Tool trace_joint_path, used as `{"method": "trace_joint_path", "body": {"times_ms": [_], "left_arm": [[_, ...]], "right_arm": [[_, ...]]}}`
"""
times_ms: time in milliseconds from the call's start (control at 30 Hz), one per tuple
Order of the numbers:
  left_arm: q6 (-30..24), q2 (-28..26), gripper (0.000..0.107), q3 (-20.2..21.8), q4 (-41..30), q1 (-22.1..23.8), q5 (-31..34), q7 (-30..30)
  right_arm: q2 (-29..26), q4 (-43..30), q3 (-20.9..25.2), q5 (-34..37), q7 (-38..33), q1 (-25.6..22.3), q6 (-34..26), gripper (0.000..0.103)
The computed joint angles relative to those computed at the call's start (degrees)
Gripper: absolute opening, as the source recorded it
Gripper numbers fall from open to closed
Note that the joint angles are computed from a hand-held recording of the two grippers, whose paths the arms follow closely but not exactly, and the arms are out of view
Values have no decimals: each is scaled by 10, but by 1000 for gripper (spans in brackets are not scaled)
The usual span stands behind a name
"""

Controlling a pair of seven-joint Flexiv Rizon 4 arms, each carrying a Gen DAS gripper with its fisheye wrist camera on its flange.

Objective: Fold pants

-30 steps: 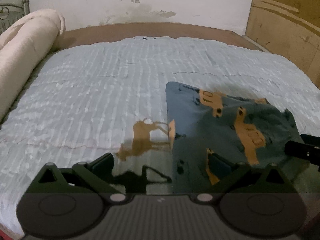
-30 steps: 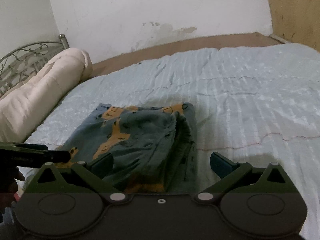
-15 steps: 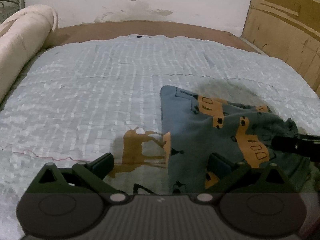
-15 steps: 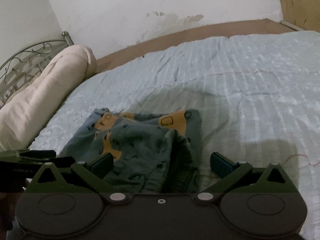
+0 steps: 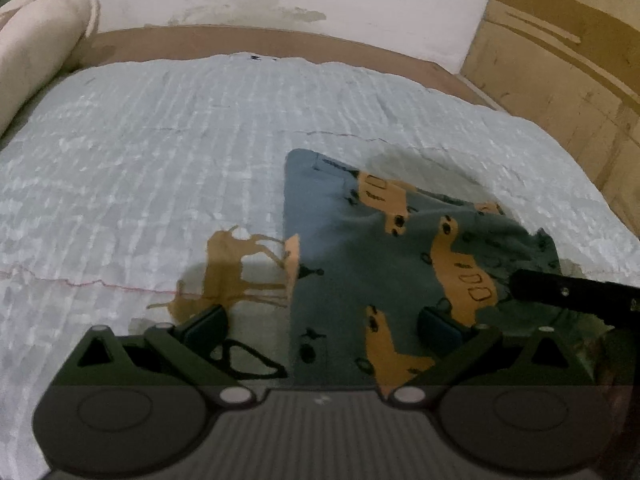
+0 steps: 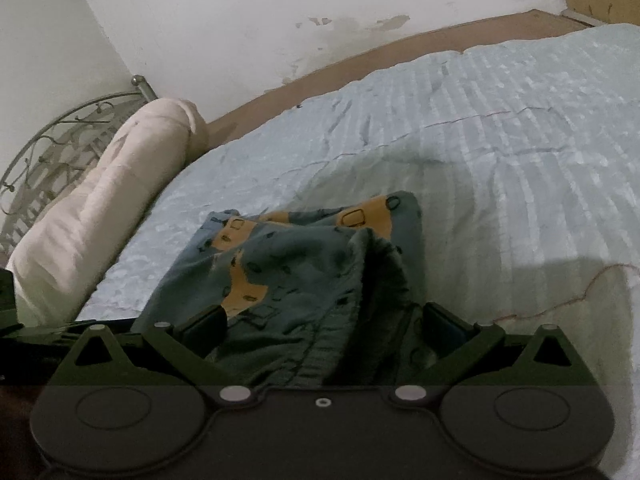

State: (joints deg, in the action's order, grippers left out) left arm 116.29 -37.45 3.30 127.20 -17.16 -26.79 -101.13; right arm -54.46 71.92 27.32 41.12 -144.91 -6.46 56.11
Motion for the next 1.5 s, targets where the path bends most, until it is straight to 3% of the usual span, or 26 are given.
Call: {"method": "trace_joint_path", "body": {"times_ms": [100,233,367,533,667,867,1000,1267,1500], "left_arm": [[-3,3,103,-10,4,18,8,-9],[5,9,101,-42,8,66,53,-33],[25,8,78,-101,9,149,142,-77],[-9,12,64,-44,-2,83,98,-64],[-5,12,46,-52,-3,89,106,-69],[-13,22,23,-9,-5,32,59,-53],[-11,24,19,5,-7,6,34,-38],[33,33,15,-14,3,22,45,-32],[44,29,15,14,-28,-6,-6,29]], "right_arm": [[-1,-1,4,13,9,-7,-3,101],[4,4,-4,21,34,-2,19,89],[8,12,-2,25,46,-2,39,71],[14,30,-5,13,58,5,75,57],[22,52,4,-4,47,9,116,46],[32,82,36,-27,25,-2,171,33],[36,96,61,-39,13,-17,189,28],[35,110,116,-50,-26,-54,210,22],[18,74,150,-50,-69,-58,208,21]]}}
